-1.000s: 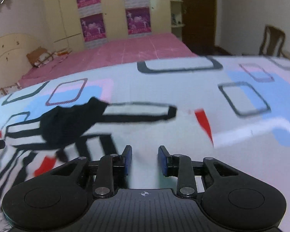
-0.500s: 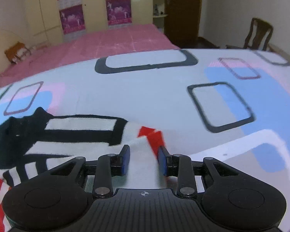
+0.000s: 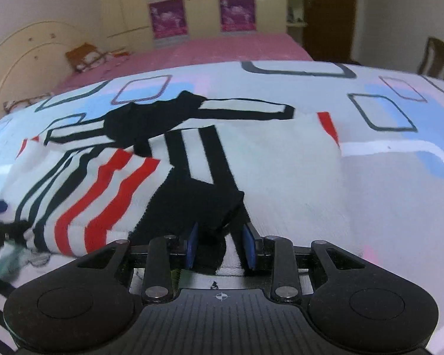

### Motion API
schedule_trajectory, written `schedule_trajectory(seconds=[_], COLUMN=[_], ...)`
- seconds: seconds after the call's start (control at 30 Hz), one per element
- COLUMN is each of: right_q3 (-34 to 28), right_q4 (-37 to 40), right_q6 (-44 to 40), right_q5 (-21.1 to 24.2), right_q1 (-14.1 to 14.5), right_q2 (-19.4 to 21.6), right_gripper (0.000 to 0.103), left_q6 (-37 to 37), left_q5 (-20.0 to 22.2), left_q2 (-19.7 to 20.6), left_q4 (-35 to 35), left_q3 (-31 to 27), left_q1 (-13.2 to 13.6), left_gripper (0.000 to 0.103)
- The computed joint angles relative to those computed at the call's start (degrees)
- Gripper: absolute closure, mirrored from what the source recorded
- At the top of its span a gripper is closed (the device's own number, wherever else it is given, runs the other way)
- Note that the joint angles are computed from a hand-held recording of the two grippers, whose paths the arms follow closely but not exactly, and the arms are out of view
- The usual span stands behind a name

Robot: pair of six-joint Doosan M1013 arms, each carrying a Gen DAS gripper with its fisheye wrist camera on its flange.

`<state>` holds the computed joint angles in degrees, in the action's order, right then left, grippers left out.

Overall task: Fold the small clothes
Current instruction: 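Grasp the black hem with both grippers and lift it toward the collar, then carry the held hem over the sweater body toward the collar with both grippers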

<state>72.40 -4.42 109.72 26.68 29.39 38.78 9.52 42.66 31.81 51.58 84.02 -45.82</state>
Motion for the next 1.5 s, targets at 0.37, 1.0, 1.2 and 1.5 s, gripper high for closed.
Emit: schedule_trajectory(seconds=[0.37, 1.0, 1.2, 1.5], right_q3=[6.82, 30.79, 37.46, 39.26], right_q4=[-5.69, 42.4, 63.99, 88.25], right_q6=[7.0, -30.65, -45.36, -61.11], right_q5=[-6.08, -9.53, -5.13, 3.52], right_q1=[0.52, -4.39, -6.48, -8.85], right_q2=[-5.71, -20.56, -23.49, -22.23], right_gripper=[0.03, 0.057, 0.06, 0.069], left_q6=[-4.66, -27.85, -42.0, -78.91], left_q5=[6.68, 4.1, 0.21, -13.61], left_q2=[-1.79, -11.86, -13.63, -13.95], left_q4=[2.55, -1.7, 2.59, 28.76], left_q3=[1.32, 15.82, 19.31, 25.01], left_q1=[-2.82, -14.08, -16.96, -15.11], left_gripper=[0.0, 0.039, 0.058, 0.063])
